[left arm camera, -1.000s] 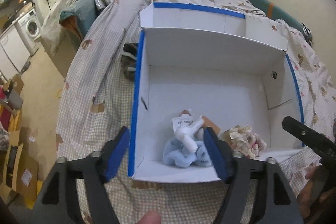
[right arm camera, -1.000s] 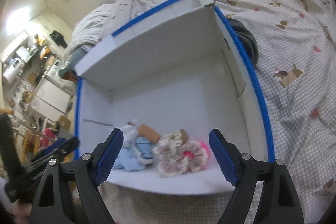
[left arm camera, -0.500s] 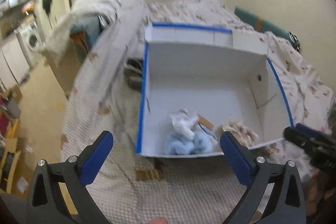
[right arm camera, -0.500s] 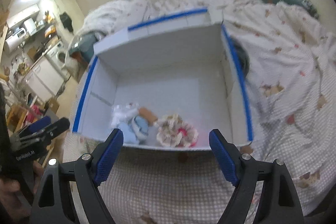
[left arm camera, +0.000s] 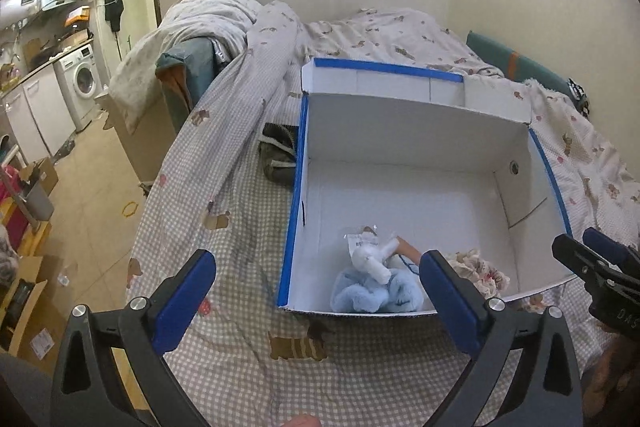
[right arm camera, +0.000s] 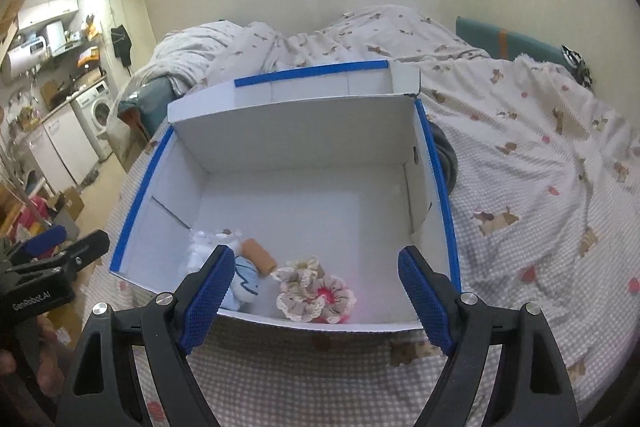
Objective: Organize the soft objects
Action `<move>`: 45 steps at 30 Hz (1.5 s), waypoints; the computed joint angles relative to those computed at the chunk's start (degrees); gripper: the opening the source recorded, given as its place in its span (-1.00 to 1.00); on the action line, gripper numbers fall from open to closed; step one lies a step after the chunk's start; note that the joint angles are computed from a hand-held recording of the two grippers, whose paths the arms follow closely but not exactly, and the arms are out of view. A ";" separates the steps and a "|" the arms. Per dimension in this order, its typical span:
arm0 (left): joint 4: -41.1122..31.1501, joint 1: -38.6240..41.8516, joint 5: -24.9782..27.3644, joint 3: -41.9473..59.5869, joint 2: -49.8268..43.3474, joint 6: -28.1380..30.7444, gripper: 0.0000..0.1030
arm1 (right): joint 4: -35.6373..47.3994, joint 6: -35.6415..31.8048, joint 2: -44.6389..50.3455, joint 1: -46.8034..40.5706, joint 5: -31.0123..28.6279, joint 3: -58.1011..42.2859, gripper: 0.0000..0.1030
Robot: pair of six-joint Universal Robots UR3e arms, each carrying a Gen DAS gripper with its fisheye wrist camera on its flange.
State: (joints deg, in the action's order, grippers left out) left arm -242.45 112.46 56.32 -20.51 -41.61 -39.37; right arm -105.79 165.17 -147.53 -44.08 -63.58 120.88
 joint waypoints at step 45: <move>1.29 -0.55 0.97 -1.36 0.51 0.57 0.97 | -6.59 3.10 2.77 5.68 -4.44 2.04 1.00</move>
State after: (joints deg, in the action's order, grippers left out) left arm -241.17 111.91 57.29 -21.87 -41.10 -38.80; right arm -112.37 168.27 -144.76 -38.40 -68.02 122.92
